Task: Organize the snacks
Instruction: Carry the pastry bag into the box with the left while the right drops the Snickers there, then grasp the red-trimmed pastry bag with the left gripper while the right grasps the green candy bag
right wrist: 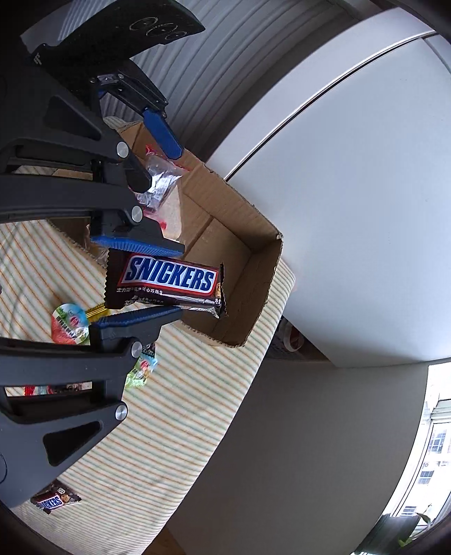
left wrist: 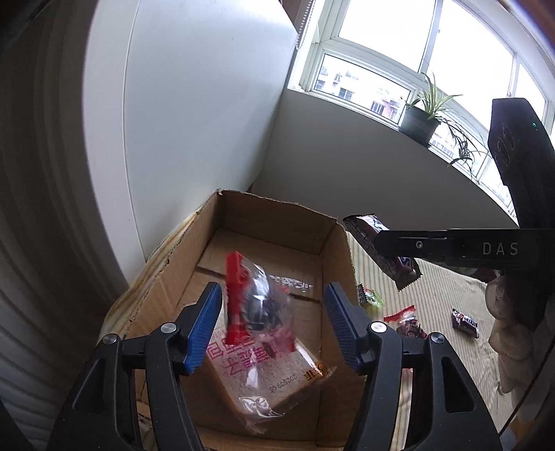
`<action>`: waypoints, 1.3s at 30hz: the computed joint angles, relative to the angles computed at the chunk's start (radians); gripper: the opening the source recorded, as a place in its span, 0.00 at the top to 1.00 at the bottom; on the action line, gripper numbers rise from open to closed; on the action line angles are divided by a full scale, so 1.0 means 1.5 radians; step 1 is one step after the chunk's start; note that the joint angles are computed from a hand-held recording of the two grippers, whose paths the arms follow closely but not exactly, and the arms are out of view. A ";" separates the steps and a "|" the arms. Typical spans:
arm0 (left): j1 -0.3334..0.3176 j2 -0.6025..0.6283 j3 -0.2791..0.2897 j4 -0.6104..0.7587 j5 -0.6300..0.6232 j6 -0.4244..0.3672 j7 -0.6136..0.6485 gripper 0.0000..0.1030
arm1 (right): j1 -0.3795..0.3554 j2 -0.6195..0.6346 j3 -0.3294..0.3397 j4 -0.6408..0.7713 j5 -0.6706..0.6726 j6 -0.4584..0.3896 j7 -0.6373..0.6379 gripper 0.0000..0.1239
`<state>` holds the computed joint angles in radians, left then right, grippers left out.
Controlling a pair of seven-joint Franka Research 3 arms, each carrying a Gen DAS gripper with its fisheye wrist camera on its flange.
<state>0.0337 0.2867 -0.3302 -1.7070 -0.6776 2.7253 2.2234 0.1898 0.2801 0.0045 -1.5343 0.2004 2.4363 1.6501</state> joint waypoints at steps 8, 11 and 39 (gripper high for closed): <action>0.006 0.001 -0.001 0.003 -0.010 -0.002 0.008 0.38 | 0.005 0.016 -0.003 0.014 -0.010 0.021 0.014 0.60; 0.007 -0.001 -0.002 0.001 -0.015 -0.003 0.015 0.38 | 0.004 -0.005 -0.006 -0.014 -0.013 0.030 0.020 0.60; -0.095 -0.033 0.009 -0.031 -0.003 -0.101 0.041 0.38 | -0.075 -0.417 -0.021 -0.554 0.011 0.068 -0.035 0.60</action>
